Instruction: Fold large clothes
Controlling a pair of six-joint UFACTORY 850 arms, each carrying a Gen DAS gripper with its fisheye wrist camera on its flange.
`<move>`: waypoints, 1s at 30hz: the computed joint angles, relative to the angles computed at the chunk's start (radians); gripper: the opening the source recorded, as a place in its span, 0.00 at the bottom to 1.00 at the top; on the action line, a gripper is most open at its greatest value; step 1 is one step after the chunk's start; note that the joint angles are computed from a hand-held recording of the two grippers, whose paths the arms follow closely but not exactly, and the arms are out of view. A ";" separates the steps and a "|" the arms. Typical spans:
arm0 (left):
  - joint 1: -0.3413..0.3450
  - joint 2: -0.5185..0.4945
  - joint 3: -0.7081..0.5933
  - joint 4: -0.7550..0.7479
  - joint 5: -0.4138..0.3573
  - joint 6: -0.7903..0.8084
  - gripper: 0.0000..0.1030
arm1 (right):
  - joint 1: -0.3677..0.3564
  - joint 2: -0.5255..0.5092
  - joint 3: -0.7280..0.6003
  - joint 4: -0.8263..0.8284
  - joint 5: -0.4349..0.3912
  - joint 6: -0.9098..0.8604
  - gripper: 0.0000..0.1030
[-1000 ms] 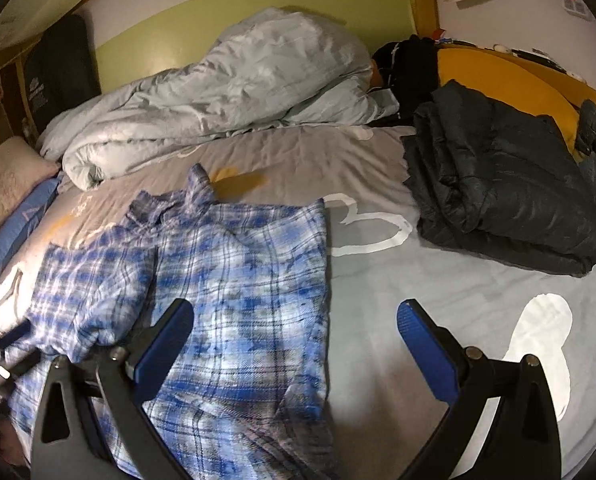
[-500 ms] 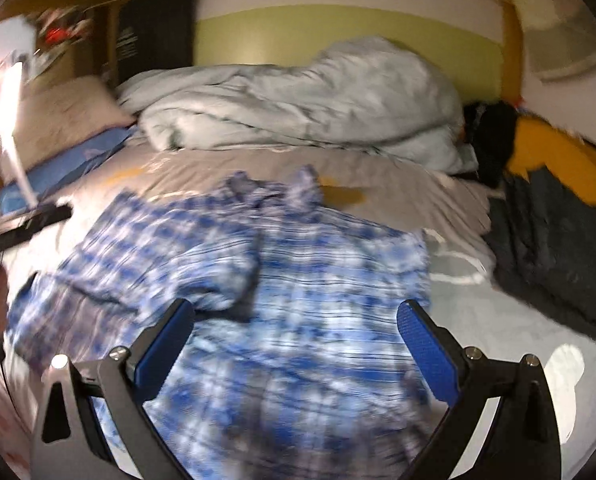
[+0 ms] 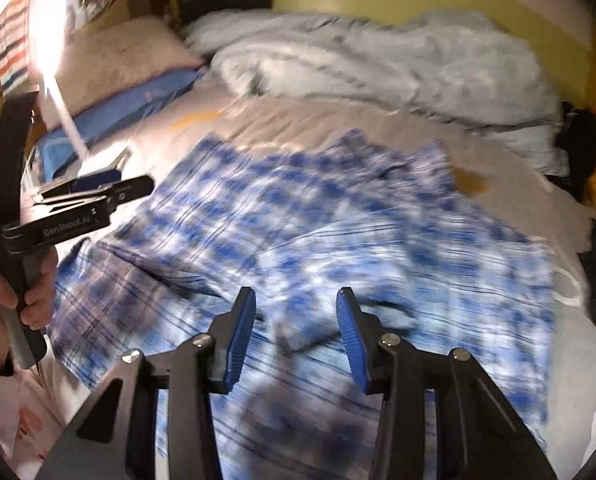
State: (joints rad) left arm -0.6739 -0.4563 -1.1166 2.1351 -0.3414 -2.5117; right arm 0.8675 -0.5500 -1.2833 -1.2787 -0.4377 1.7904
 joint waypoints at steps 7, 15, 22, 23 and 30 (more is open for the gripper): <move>-0.024 0.024 0.026 0.064 -0.058 -0.030 0.65 | -0.001 -0.169 -0.197 0.333 -0.134 -0.434 0.49; 0.007 0.008 0.008 0.102 -0.012 -0.101 0.65 | -0.012 -0.211 -0.239 0.395 -0.219 -0.543 0.48; 0.018 0.019 0.022 0.148 -0.012 -0.183 0.65 | 0.033 -0.141 -0.166 0.102 -0.441 -0.283 0.06; 0.017 0.021 0.024 0.149 -0.013 -0.183 0.65 | 0.036 -0.122 -0.148 0.076 -0.475 -0.254 0.05; 0.016 0.015 0.012 0.040 -0.009 -0.082 0.65 | -0.029 0.002 -0.034 0.047 -0.608 -0.137 0.04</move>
State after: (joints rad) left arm -0.6581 -0.4413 -1.1044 2.1750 -0.3507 -2.5942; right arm 0.8386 -0.5480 -1.3170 -1.2317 -1.0453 1.6530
